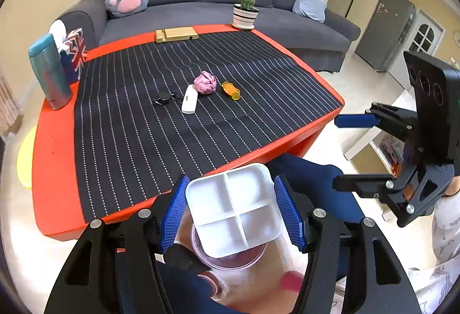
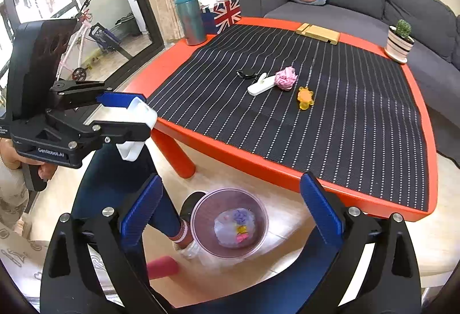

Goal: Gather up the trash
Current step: 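Open the left gripper over the bin to drop the white tray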

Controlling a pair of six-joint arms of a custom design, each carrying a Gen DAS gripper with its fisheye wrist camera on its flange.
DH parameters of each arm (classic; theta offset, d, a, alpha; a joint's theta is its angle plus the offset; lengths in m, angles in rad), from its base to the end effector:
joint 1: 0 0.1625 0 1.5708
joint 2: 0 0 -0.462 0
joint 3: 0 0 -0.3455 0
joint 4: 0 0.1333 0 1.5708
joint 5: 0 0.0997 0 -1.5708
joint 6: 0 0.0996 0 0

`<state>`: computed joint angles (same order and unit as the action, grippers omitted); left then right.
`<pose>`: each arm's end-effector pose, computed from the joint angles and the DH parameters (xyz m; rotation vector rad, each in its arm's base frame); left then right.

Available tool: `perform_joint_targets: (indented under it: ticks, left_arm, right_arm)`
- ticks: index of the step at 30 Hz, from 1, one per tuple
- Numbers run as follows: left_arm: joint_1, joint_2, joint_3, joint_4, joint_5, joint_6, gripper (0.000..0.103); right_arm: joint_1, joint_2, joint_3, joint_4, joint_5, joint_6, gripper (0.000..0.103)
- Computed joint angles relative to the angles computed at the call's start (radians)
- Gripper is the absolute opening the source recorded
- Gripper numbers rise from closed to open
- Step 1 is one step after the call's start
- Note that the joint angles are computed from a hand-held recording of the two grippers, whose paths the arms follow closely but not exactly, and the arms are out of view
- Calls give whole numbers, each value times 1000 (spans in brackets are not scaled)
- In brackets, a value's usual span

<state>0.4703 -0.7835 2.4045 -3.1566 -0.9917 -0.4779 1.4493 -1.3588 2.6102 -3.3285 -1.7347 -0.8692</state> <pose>-0.2774 -0.3517 0.0567 0.8280 2.5278 -0.5295 0.0749 -0.3522 0.2485 0.9375 -2.5477 0.5118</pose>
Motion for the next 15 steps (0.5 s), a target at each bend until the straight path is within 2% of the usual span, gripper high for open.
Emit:
perform_joint_targets:
  ticks: [6, 15]
  left_arm:
    - [-7, 9, -7, 5, -14, 12, 59]
    - [-11, 22, -21, 4, -32, 38, 60]
  right_arm:
    - [5, -11, -7, 3, -37, 29, 96]
    - [-22, -46, -7, -18, -22, 39, 96]
